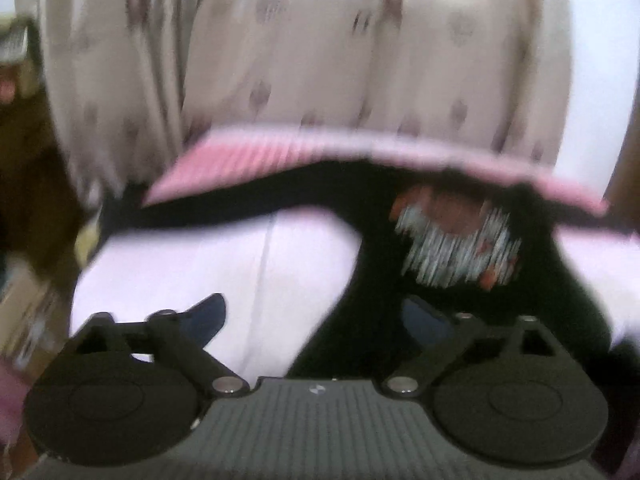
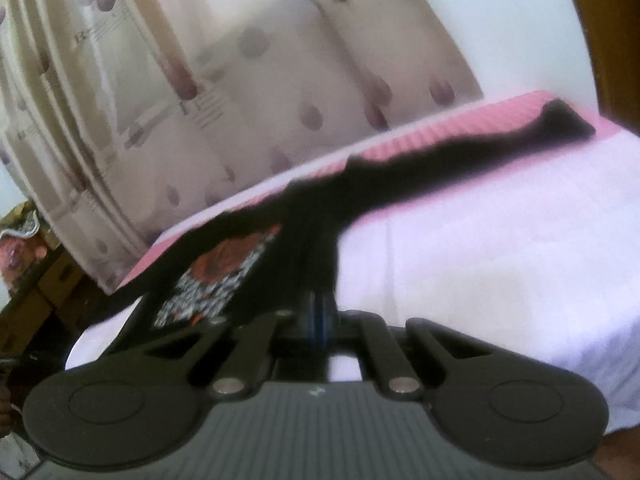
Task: Fold small clothes
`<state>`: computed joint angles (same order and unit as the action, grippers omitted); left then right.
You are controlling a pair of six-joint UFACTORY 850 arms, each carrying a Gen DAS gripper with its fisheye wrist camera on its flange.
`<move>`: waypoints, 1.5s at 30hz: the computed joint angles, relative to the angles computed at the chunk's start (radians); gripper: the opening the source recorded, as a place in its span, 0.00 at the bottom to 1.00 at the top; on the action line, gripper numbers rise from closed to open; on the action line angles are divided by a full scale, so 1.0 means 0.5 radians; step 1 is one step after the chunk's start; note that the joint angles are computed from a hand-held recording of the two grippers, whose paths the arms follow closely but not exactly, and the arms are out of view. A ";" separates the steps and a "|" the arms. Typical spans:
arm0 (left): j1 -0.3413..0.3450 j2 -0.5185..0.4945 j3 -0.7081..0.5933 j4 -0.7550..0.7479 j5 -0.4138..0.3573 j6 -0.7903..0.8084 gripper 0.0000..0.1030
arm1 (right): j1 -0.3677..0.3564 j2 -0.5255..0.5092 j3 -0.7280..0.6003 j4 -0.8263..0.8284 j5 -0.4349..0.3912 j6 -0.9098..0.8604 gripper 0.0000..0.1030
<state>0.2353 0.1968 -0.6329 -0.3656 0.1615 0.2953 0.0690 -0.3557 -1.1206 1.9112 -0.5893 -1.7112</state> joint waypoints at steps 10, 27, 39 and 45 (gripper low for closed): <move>-0.195 -0.689 -0.476 0.602 0.383 -0.827 0.96 | -0.256 -0.612 -0.709 0.075 0.034 0.667 0.06; -0.132 -1.334 -0.951 0.121 0.443 -0.564 0.95 | -0.359 -1.651 -2.240 -0.788 0.451 1.920 0.84; -0.061 -1.302 -0.892 0.121 0.642 -0.654 0.99 | -0.236 -1.604 -2.354 -0.634 0.412 1.644 0.06; -0.037 -1.321 -0.836 0.259 0.765 -0.923 0.99 | -0.032 -1.494 -2.389 -0.160 0.061 1.141 0.06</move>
<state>0.2166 -0.4637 -1.0507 -0.2362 0.5440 -0.1662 0.0531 -1.1029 -2.3153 1.8312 -0.5586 -1.1407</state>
